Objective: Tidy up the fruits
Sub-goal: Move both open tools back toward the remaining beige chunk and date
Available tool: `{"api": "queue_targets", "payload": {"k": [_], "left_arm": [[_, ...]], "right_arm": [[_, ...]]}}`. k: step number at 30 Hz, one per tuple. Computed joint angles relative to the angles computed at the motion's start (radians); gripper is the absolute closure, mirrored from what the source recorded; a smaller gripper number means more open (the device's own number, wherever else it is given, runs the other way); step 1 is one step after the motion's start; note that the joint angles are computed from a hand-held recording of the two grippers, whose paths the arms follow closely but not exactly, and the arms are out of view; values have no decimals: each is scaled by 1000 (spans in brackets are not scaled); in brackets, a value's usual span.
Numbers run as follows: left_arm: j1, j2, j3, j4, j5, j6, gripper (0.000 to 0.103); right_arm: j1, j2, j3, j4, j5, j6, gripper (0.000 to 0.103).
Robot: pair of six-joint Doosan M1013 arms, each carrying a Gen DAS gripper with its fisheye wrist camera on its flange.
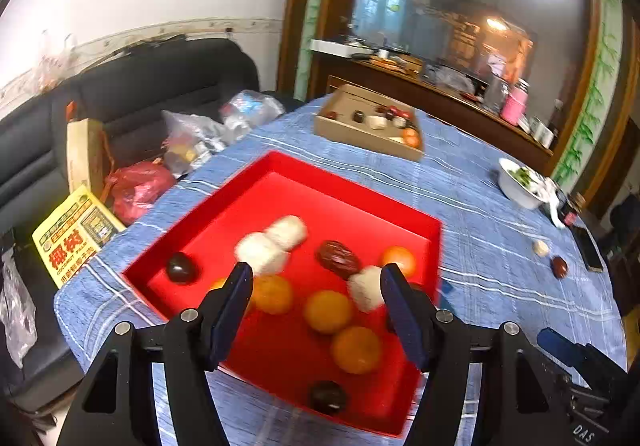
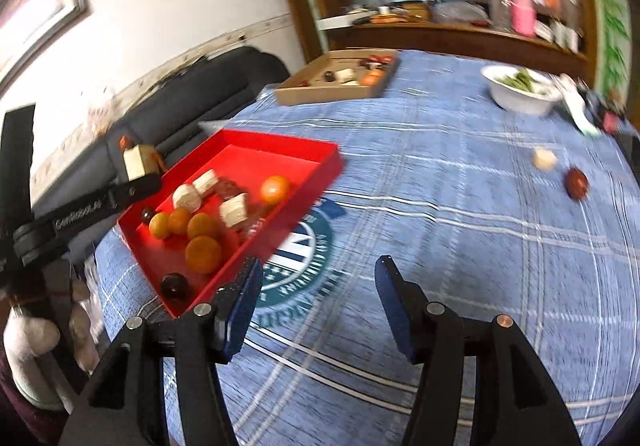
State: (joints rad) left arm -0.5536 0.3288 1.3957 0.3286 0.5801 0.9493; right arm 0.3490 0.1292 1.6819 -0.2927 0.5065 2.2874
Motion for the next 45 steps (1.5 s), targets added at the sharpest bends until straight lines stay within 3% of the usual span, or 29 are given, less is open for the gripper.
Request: {"api": "queue_targets", "payload": {"k": [4, 9, 23, 28, 34, 40, 42, 45], "left_arm": [[-42, 0, -10, 41, 9, 31, 33], [-102, 14, -29, 196, 70, -4, 33], [-148, 38, -62, 189, 119, 80, 33], [-153, 43, -69, 181, 120, 95, 34], [-153, 46, -80, 153, 113, 127, 34], [-138, 21, -119, 81, 7, 200, 34], [-131, 19, -152, 29, -23, 260, 33], [-117, 30, -215, -119, -22, 407, 33]], "right_arm": [[-7, -29, 33, -31, -20, 42, 45], [-12, -64, 67, -91, -44, 103, 40], [-75, -145, 146, -231, -72, 314, 38], [-101, -184, 178, -355, -32, 453, 38], [-136, -243, 209, -500, 76, 584, 38], [-160, -299, 182, -643, 240, 559, 38], [-156, -321, 161, -732, 293, 567, 37], [-163, -344, 127, -801, 306, 567, 29]]}}
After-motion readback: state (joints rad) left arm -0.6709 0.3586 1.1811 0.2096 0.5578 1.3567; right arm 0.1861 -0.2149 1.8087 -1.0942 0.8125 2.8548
